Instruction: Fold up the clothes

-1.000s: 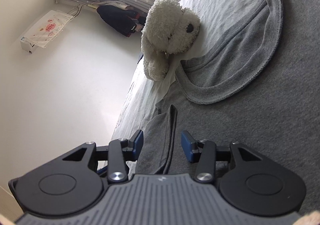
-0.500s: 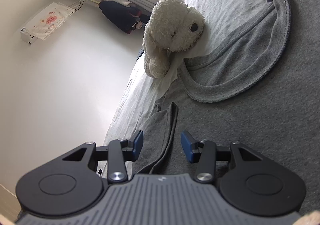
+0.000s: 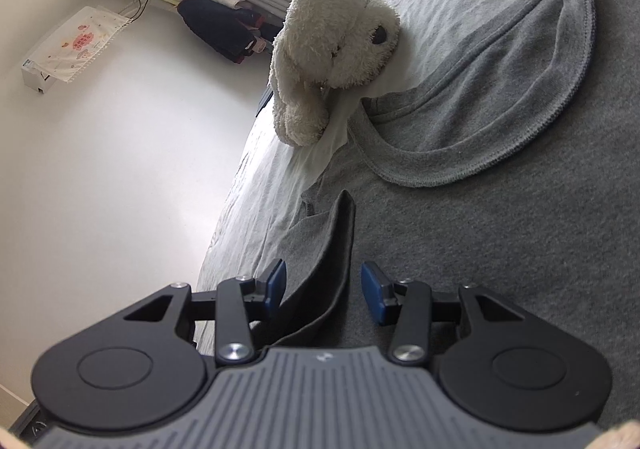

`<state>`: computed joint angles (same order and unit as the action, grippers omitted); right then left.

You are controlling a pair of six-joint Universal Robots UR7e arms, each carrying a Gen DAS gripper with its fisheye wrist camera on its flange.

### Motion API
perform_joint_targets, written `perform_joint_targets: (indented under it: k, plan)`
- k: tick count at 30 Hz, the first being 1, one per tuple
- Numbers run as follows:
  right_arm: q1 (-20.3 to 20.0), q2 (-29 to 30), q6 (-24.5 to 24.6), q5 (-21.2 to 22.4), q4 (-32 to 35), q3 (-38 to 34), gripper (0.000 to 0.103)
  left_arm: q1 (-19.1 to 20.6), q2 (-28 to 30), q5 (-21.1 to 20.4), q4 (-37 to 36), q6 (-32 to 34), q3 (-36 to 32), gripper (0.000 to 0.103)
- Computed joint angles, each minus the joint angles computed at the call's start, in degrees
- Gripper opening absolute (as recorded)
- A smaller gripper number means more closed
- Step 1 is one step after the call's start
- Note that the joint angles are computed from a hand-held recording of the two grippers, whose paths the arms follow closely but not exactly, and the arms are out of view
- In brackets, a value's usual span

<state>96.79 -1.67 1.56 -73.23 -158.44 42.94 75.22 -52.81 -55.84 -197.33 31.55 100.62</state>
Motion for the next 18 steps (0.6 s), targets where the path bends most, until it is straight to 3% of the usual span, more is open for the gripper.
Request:
perform_joint_targets:
  k: [3,5,8,10,18]
  plan:
    - [1.35,3.44,-1.18,-3.92,1.54,-6.53,0.043,0.06,-0.46,-0.24,0.93,-3.51,0.13,0.008]
    - [2.43,6.15,-2.76,-7.33,2.44,-11.27,0.037,0.21,-0.56,-0.63,1.02,-5.83,0.21,0.008]
    - [3.73,8.64,-5.83,-11.14,2.58,-15.43,0.007,0.49,-0.5,-1.75,0.16,-7.82,0.38,0.008]
    - [4.47,8.71,-8.52,-12.88,0.73,-15.24,0.006,0.67,-0.48,-2.7,-0.65,-8.41,0.53,0.008]
    - [6.38,1.96,-14.7,-14.36,-13.37,-3.35,0.005,0.93,-1.18,-7.81,-0.06,-9.74,0.38,0.008]
